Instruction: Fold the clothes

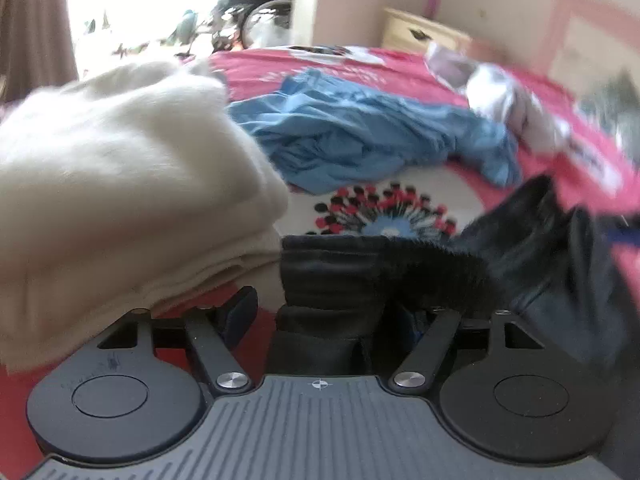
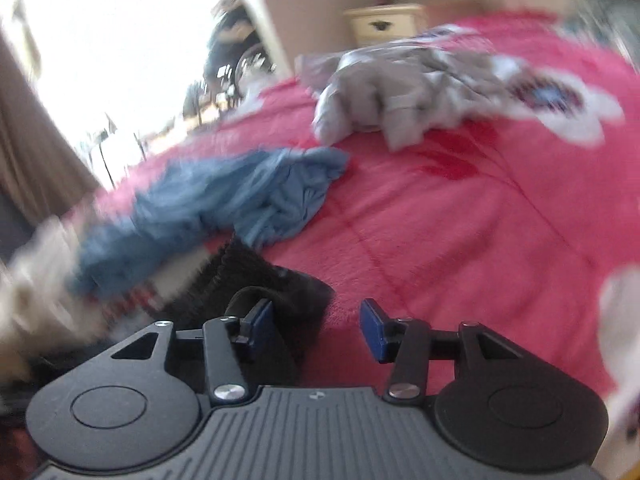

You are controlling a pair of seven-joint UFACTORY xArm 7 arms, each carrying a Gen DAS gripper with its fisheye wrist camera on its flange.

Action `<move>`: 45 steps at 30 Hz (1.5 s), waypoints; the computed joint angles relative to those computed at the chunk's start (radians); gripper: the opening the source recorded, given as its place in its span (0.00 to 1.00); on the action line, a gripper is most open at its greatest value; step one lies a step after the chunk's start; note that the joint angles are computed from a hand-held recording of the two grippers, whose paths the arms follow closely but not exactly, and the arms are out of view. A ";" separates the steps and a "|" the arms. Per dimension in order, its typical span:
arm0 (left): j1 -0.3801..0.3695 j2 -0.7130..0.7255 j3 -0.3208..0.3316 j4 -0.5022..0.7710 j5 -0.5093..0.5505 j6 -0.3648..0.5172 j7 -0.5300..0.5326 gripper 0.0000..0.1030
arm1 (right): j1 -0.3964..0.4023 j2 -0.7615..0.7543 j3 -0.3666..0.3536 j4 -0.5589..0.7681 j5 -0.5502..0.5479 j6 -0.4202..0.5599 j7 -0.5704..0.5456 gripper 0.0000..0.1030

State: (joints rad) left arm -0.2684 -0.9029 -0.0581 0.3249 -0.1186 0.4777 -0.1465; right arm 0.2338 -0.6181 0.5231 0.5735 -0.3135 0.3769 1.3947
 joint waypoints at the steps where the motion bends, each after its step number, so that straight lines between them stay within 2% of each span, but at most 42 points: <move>1: -0.010 0.007 0.017 0.009 -0.024 0.005 -0.013 0.70 | 0.033 -0.053 -0.019 -0.033 0.033 -0.008 0.022 0.51; 5: -0.068 0.009 0.142 0.050 -0.181 0.102 -0.042 0.71 | 0.140 -0.264 -0.052 -0.137 0.157 -0.004 0.099 0.51; 8: -0.065 -0.007 0.188 0.062 -0.270 0.148 -0.051 0.71 | 0.202 -0.361 -0.038 -0.157 0.209 0.019 0.120 0.52; 10: -0.065 -0.009 0.218 0.074 -0.322 0.182 -0.044 0.71 | 0.234 -0.375 -0.029 -0.142 0.221 0.026 0.100 0.52; 13: -0.035 0.003 0.209 0.095 -0.363 0.220 -0.057 0.71 | 0.298 -0.323 -0.024 -0.106 0.241 -0.014 0.039 0.53; 17: 0.012 -0.026 0.138 0.115 -0.315 0.243 -0.052 0.71 | 0.388 -0.141 -0.017 0.001 0.267 0.040 -0.082 0.47; 21: 0.028 -0.109 0.089 0.126 -0.241 0.289 -0.035 0.71 | 0.388 -0.055 0.031 0.081 0.277 0.179 -0.076 0.39; 25: 0.016 -0.294 0.102 0.104 -0.169 0.419 0.053 0.71 | 0.366 -0.126 0.069 0.140 0.205 0.321 -0.081 0.38; 27: 0.006 -0.409 0.119 0.094 -0.134 0.548 0.114 0.71 | 0.337 -0.153 0.112 0.227 0.131 0.487 -0.142 0.38; 30: 0.005 -0.565 0.135 0.088 -0.114 0.755 0.179 0.71 | 0.288 -0.179 0.181 0.324 0.047 0.618 -0.278 0.38; 32: 0.010 -0.657 0.145 0.085 -0.118 0.893 0.204 0.71 | 0.316 -0.184 0.163 0.330 0.040 0.581 -0.330 0.39; 35: 0.015 -0.760 0.151 0.075 -0.167 1.060 0.211 0.71 | 0.366 -0.167 0.105 0.289 0.132 0.411 -0.372 0.39; 39: 0.009 -0.832 0.166 0.055 -0.277 1.202 0.213 0.71 | 0.468 -0.055 0.039 0.241 0.308 0.215 -0.393 0.39; 43: 0.017 -0.855 0.148 0.020 -0.345 1.296 0.222 0.69 | 0.562 0.040 0.023 0.205 0.457 0.133 -0.326 0.39; 45: 0.030 -0.857 0.125 0.007 -0.352 1.327 0.225 0.65 | 0.592 0.051 0.041 0.166 0.509 0.102 -0.241 0.39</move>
State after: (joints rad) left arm -0.2383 -1.7595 0.0667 0.3319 -0.4711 1.8045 0.0783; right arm 0.8262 -0.5675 0.5641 0.7397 0.1959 0.4790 1.1537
